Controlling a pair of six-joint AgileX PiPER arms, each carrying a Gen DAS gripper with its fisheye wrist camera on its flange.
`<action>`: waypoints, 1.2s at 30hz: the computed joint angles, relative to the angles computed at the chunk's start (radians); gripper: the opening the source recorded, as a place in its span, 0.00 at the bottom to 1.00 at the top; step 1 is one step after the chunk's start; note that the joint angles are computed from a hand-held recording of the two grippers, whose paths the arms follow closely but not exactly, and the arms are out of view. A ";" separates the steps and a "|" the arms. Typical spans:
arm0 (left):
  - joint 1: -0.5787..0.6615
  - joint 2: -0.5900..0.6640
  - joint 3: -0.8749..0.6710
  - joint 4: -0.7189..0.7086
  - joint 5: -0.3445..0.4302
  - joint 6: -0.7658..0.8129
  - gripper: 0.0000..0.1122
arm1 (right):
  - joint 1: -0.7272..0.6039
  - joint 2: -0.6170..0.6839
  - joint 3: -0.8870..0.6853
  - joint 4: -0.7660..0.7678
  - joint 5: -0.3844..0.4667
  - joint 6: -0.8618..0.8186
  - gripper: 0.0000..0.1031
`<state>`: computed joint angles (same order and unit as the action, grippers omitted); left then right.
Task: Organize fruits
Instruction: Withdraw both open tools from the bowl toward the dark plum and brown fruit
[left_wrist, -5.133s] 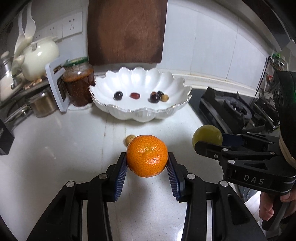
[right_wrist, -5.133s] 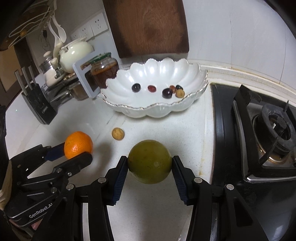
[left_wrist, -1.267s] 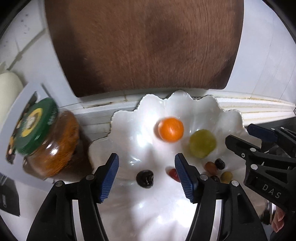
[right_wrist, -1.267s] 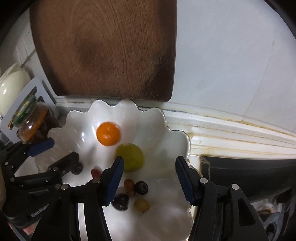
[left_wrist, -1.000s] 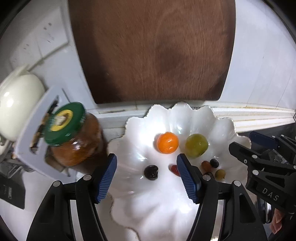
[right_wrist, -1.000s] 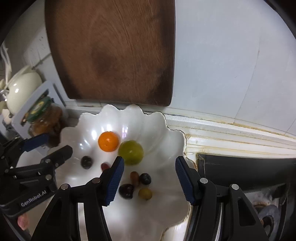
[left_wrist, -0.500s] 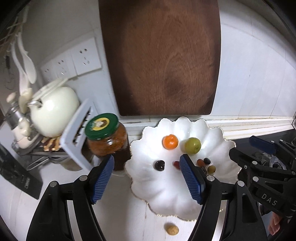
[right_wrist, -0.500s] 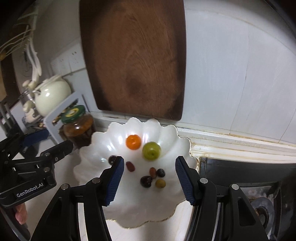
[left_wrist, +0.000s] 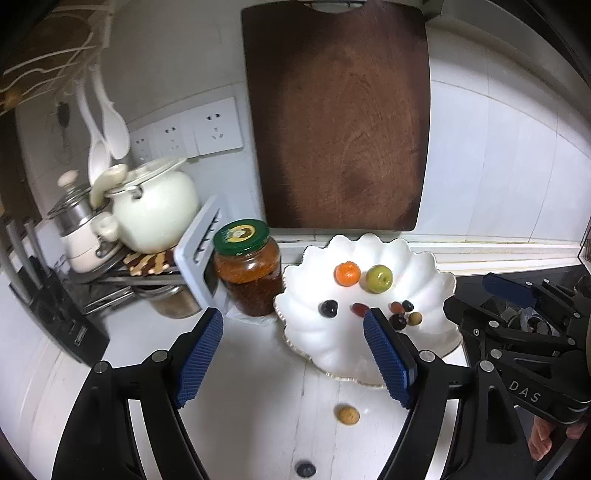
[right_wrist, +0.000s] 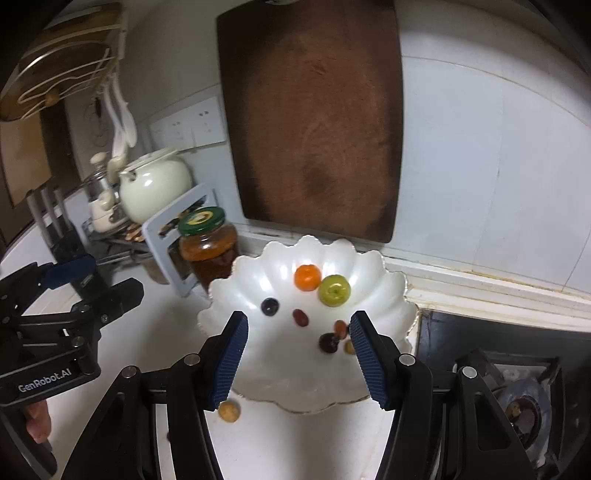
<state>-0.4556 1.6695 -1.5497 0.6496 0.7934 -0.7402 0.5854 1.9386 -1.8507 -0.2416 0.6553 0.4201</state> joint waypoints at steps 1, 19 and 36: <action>-0.006 -0.018 0.022 0.013 -0.001 -0.020 0.71 | 0.004 -0.008 0.013 -0.001 -0.007 -0.002 0.57; -0.113 -0.210 0.286 0.184 0.060 -0.275 0.71 | 0.072 -0.143 0.255 0.022 -0.182 -0.065 0.57; -0.227 -0.277 0.503 0.283 0.130 -0.505 0.71 | 0.109 -0.178 0.423 0.085 -0.273 -0.164 0.57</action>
<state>-0.6826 1.3922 -1.0465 0.9329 0.9235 -1.2453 0.6949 1.7603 -1.4274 -0.1568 0.3825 0.2560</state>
